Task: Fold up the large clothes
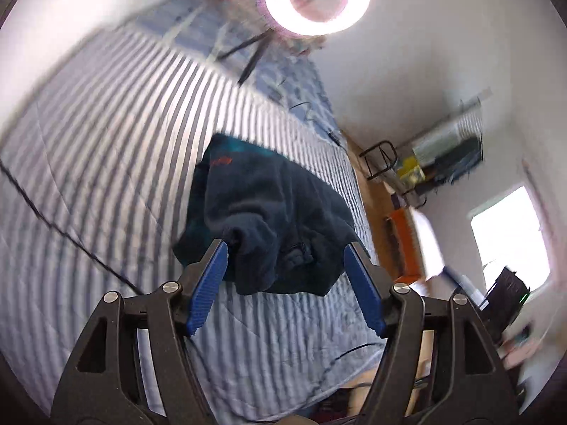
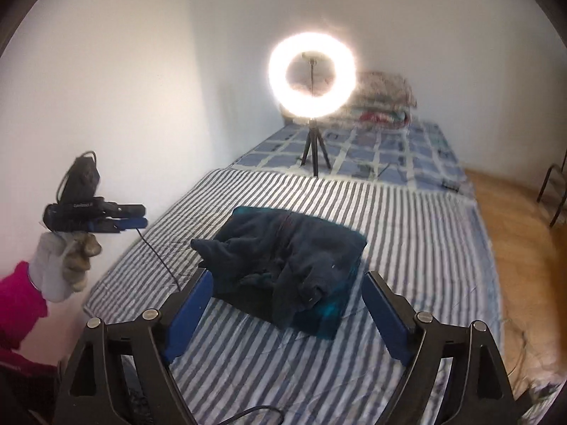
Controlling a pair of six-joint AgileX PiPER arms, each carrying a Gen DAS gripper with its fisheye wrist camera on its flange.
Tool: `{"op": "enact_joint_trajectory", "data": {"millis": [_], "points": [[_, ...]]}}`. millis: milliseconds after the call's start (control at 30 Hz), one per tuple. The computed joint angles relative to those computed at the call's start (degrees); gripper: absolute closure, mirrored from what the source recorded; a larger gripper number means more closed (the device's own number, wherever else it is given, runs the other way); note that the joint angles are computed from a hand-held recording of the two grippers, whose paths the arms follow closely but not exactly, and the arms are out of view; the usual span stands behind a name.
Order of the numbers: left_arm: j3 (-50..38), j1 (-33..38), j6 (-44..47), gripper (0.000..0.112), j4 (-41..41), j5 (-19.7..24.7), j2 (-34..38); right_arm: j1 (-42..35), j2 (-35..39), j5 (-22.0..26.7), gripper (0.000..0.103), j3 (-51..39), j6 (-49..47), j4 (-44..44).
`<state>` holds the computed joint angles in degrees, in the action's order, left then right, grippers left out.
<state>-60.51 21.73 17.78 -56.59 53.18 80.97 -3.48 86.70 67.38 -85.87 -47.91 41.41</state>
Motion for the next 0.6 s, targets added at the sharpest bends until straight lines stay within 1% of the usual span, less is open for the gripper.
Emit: {"op": "enact_joint_trajectory", "data": {"millis": [67,100,167,233,333,433,467,500,533,567,600], "points": [[0.9,0.8,0.9,0.042,-4.1,-0.4,3.3,0.4,2.4,-0.1,0.016,0.7,1.6,0.6],[1.1,0.6,0.7,0.042,-5.3,-1.9,5.0,1.0,3.7,-0.8,0.016,1.2,2.2,0.6],[0.5,0.2,1.1,0.042,-7.1,-3.6,8.3,2.2,5.8,-2.9,0.016,2.5,2.8,0.4],[-0.6,0.0,2.0,0.042,-10.1,-3.4,12.9,3.5,8.8,-3.9,0.016,2.5,4.0,0.3],[-2.6,-1.3,2.3,0.042,-10.7,-4.0,18.0,5.8,13.8,-6.5,0.016,1.4,6.6,-1.0],[-3.5,-2.5,3.4,0.044,-12.2,-5.0,22.0,6.8,18.5,-7.6,0.016,-0.4,8.3,-0.9],[-3.4,-2.9,3.9,0.051,-13.1,-5.4,23.1,6.9,19.8,-7.8,0.016,-1.0,9.0,-0.7],[-3.6,-3.2,4.1,0.061,-13.5,-5.6,24.0,6.9,21.5,-8.0,0.017,-1.8,9.8,-0.2],[-3.7,-3.7,4.6,0.066,-14.2,-5.7,24.8,6.7,22.8,-7.7,0.023,-2.5,10.4,0.6],[-3.6,-4.2,4.8,0.077,-14.3,-6.5,25.0,6.5,24.3,-7.0,0.034,-3.3,10.9,1.6],[-3.7,-4.8,4.9,0.090,-13.9,-7.5,24.8,6.1,26.0,-5.6,0.041,-4.4,11.5,2.8]]}}
